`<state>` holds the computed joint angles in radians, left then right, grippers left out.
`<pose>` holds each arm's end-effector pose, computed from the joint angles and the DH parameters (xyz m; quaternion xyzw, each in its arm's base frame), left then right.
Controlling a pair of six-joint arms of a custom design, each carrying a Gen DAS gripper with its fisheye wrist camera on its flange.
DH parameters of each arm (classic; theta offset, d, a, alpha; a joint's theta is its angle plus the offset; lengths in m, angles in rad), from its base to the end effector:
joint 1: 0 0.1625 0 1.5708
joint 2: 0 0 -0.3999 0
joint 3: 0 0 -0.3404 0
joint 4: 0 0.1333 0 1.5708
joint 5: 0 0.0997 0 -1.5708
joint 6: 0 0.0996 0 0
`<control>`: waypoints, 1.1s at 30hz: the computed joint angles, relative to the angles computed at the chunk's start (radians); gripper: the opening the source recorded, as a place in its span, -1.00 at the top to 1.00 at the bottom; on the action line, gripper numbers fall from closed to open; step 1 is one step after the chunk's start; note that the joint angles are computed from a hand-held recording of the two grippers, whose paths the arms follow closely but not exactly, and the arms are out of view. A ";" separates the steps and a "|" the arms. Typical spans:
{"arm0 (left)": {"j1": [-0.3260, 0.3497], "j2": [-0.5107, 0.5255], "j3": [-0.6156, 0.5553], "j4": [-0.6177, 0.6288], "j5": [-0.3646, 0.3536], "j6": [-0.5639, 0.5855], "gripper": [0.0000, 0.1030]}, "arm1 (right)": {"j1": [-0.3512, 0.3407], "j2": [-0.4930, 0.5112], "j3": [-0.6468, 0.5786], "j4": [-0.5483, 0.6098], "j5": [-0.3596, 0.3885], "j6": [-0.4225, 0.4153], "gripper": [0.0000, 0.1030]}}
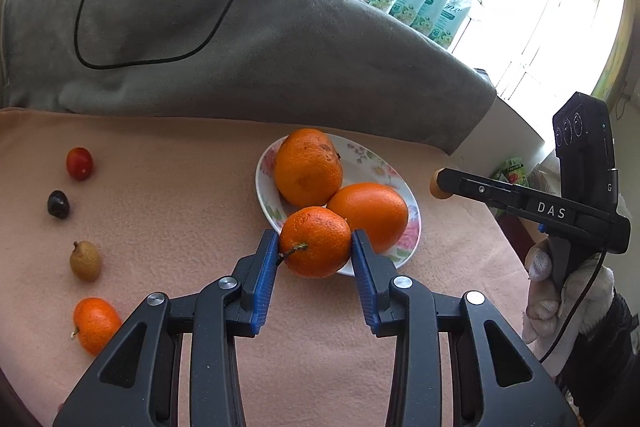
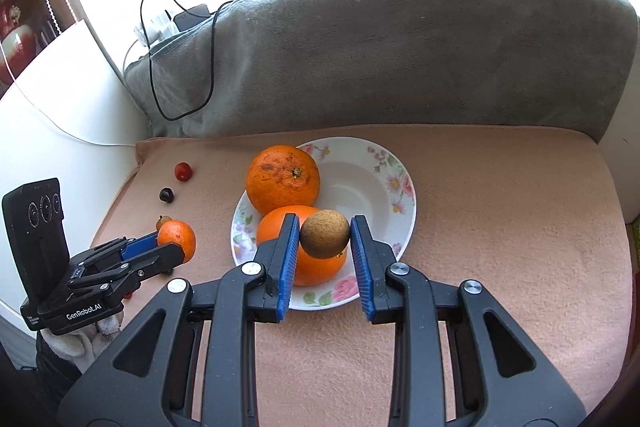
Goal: Organize fruits
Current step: 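Carry the longan and mandarin over the floral bowl and open both tools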
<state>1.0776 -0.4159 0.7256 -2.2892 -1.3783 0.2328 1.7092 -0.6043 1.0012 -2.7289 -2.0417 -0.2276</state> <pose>-0.2542 -0.7947 0.1702 0.3279 0.9181 -0.2125 0.0671 0.1944 -0.7568 0.2626 0.0791 -0.9035 0.3512 0.2325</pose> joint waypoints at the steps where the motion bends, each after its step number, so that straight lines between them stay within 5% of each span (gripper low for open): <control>1: 0.000 0.006 -0.008 0.005 0.002 0.001 0.31 | -0.005 -0.001 -0.001 0.004 0.003 0.004 0.47; 33: -0.005 0.138 -0.245 0.153 0.020 -0.001 0.30 | -0.047 0.078 -0.156 0.106 0.018 0.034 0.46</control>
<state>1.0730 -0.2780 0.4809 -2.1358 -1.3581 0.2319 1.6626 -0.5262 0.8451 -2.6224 -2.0233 -0.1938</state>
